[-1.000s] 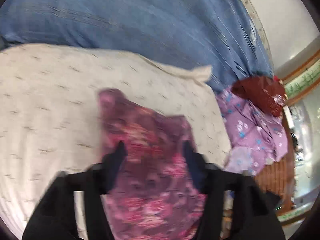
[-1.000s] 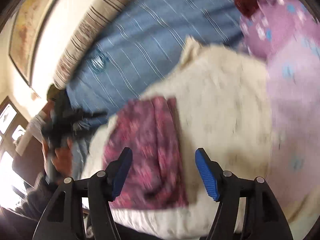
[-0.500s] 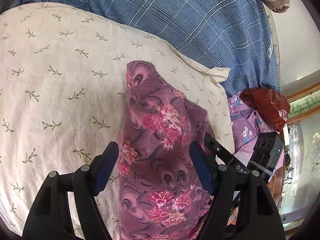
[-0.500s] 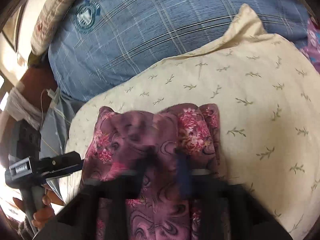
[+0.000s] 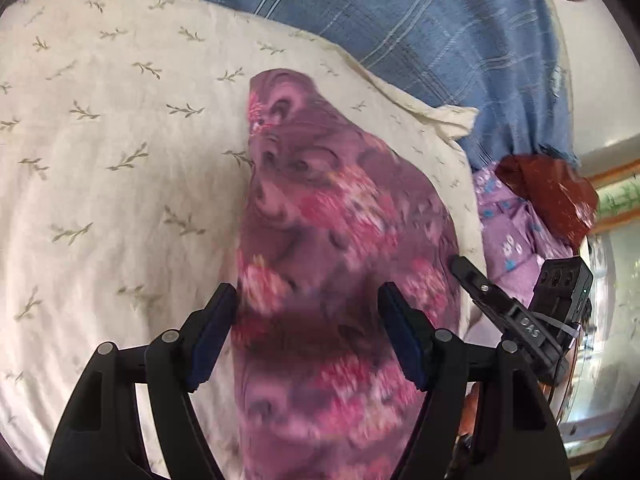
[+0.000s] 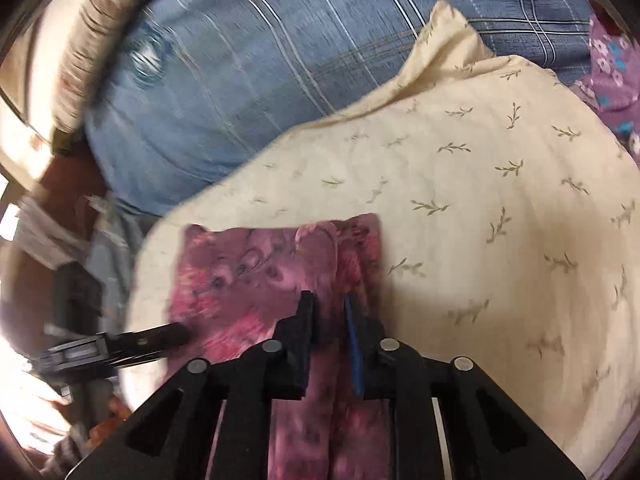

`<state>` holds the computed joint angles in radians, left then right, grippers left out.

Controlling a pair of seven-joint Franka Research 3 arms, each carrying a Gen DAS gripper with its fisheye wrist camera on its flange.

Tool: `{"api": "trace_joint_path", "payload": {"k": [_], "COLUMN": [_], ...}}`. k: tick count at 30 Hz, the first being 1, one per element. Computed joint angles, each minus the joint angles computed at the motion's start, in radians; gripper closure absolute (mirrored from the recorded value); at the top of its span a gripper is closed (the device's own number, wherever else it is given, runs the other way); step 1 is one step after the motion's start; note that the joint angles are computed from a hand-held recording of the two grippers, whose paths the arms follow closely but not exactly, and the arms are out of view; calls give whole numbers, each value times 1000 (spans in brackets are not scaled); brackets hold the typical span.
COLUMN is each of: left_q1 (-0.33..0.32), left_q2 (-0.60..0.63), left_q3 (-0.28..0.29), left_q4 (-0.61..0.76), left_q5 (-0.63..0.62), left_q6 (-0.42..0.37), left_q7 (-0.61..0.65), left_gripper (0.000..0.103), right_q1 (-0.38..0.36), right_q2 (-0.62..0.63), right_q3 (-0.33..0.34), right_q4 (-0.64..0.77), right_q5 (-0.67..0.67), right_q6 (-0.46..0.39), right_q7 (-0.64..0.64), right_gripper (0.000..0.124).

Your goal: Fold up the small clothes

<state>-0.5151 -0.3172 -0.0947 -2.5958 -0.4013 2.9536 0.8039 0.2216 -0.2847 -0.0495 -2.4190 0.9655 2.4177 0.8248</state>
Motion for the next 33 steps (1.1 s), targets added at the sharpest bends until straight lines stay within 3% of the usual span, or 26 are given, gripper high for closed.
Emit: {"api": "trace_joint_path", "payload": {"k": [2, 5, 8, 9, 11, 13, 14, 16, 18, 20, 21, 23, 25, 28, 30, 31, 33], "left_q1": [11, -83, -138, -148, -224, -181, -119, -70, -76, -109, -112, -55, -46, -42, -62, -87, -121], "left_q2": [-75, -147, -119, -101, -94, -101, -103, -86, -60, -64, -84, -138, -156, -106, -53, -35, -42], "left_q3": [-33, -21, -15, -13, 34, -5, -65, -106, -98, -71, -72, -126, -134, -150, -147, -129, -102], "left_q4": [-51, -140, -155, -145, -153, -150, -138, -111, -89, -90, -102, -120, -125, -97, -75, -74, -90], "left_q5": [34, 5, 19, 27, -37, 54, 77, 149, 171, 144, 145, 207, 248, 297, 299, 273, 221], "left_q6": [0, 79, 96, 63, 92, 77, 51, 13, -18, -19, -7, -15, -17, -43, -78, -75, -57], "left_q7": [-31, -71, -113, -133, -122, -202, -217, -258, -263, -245, -242, -289, -302, -323, -316, -297, -263], "left_gripper": [31, 30, 30, 30, 32, 32, 32, 32, 31, 32, 32, 32, 31, 31, 31, 31, 31], "right_q1": [-16, -36, -37, -35, -31, -19, -37, -25, -49, -34, -20, -2, 2, 2, -19, -26, -11], "right_q2": [-83, -196, -237, -247, -282, -375, -418, -413, -350, -361, -400, -467, -563, -598, -545, -514, -509], "right_q3": [-24, -68, -44, -38, -26, -34, -19, -35, 13, 8, -22, -81, -108, -96, -40, -13, -24], "right_q4": [-53, -148, -220, -238, -263, -296, -314, -319, -319, -339, -346, -353, -384, -418, -437, -441, -451], "right_q5": [-13, -35, -47, -44, -48, -22, -7, -54, -152, -177, -158, -119, -93, -105, -157, -186, -183], "right_q6": [-55, -173, -163, -145, -115, -71, -39, -19, 6, 29, 13, -33, -43, -46, -27, -13, 1], "right_q7": [-18, -43, -57, -59, -58, -82, -99, -65, 20, 35, 38, 24, -24, -46, -2, 29, 51], "right_gripper": [90, 86, 86, 97, 111, 113, 113, 114, 113, 111, 106, 106, 105, 102, 106, 109, 107]}}
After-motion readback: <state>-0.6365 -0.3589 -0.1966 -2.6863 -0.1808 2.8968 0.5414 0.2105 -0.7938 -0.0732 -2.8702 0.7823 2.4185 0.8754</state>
